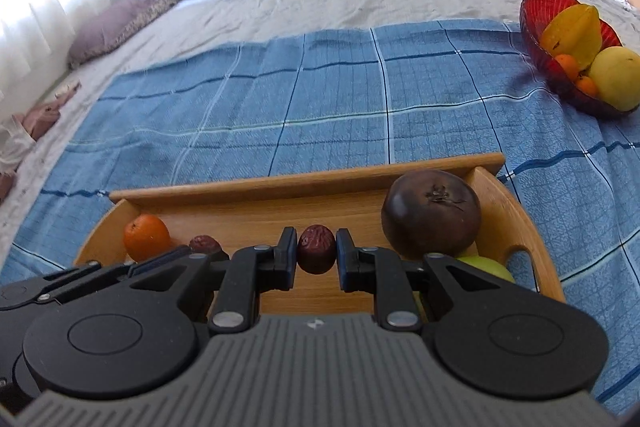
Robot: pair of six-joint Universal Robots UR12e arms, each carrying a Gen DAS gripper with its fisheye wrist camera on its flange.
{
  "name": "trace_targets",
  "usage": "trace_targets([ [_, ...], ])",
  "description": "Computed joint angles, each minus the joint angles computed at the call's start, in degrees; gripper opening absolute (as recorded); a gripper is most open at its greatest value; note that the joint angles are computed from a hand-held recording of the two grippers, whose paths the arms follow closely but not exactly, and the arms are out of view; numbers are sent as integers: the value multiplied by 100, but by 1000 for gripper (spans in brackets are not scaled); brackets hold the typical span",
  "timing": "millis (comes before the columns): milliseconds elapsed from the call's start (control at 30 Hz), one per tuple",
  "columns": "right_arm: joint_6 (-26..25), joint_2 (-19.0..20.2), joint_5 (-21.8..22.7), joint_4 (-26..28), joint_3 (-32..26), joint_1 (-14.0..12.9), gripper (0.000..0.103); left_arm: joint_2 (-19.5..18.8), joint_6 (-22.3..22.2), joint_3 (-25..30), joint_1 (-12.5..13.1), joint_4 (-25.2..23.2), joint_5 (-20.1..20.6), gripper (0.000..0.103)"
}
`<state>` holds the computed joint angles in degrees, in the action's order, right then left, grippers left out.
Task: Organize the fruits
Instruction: 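Lift both dates and carry them over the wooden tray, then lower both dates onto the tray and open both tools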
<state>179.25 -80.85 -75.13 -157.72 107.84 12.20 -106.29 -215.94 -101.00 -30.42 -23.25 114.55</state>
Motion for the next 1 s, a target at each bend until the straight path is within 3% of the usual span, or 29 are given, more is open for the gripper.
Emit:
trace_targets([
  [333, -86, 46, -105, 206, -53, 15, 25, -70, 256, 50, -47, 2, 64, 22],
  [1000, -179, 86, -179, 526, -140, 56, 25, -158, 183, 119, -30, -89, -198, 23],
])
